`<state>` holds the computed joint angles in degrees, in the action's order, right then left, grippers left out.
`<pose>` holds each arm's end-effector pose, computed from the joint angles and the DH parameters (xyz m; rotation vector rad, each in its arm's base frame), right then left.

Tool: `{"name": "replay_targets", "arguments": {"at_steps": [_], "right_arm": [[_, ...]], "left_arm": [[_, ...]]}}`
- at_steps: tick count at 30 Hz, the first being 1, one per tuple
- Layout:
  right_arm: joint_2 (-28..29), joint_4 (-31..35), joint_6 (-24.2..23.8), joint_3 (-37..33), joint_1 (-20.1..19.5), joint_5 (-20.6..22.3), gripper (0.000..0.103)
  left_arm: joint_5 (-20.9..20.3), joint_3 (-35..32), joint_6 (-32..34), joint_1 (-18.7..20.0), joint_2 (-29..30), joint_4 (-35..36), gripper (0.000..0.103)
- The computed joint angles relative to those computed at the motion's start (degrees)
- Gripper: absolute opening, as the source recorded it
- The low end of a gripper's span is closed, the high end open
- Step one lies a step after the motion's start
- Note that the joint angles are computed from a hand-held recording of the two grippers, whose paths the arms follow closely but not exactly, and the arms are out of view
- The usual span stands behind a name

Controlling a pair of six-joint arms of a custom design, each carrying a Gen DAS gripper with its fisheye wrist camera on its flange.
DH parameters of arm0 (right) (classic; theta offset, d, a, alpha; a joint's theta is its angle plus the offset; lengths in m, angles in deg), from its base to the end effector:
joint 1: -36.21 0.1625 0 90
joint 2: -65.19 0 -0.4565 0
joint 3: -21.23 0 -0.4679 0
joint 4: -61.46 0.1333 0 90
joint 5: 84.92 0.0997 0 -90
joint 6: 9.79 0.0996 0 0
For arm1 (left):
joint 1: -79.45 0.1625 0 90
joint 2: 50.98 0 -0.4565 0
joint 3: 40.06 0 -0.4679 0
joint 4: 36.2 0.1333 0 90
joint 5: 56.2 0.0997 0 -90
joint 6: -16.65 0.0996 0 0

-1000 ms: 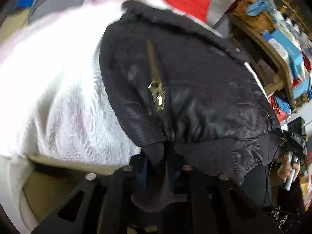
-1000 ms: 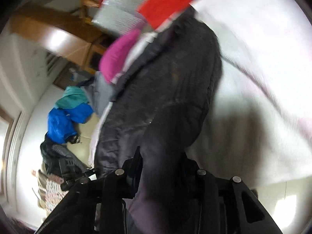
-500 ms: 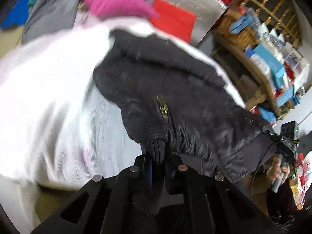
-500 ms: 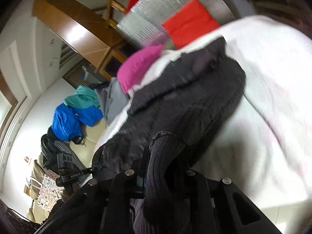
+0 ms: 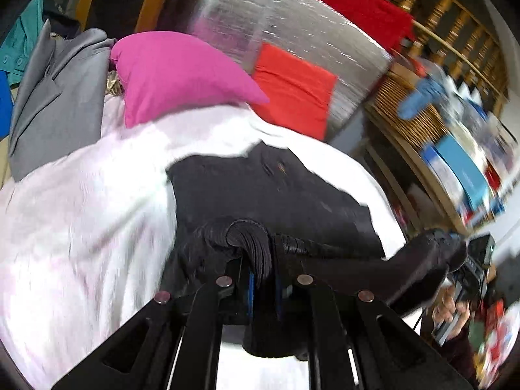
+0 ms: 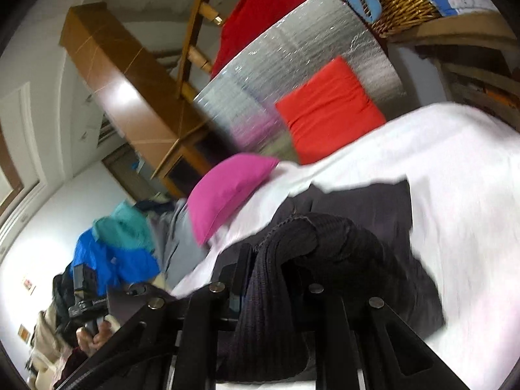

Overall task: Fold large clothes
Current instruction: 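Lay the held hem onto the jacket body and open both tools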

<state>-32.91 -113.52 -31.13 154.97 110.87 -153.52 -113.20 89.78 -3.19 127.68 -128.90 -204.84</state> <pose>0.0442 -0.4800 0.3570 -0.3824 2.7347 -1.3629 -0.2003 -0.5058 0.2108 0.3295 2.7067 -0.9674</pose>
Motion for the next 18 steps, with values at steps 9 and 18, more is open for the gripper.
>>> {"name": "replay_targets", "arguments": {"at_steps": [9,18], "right_arm": [[25.56,-6.91,5.5,-22.19,6.24,-13.39,0.017],[38.98,1.29,15.65,-36.89,3.16,-17.2,0.018]], "left_arm": [[1.89,-24.38,4.29,11.1,19.2,3.41,0.01],[2.07,-39.37,4.99,17.51,33.12,6.81,0.014]]}}
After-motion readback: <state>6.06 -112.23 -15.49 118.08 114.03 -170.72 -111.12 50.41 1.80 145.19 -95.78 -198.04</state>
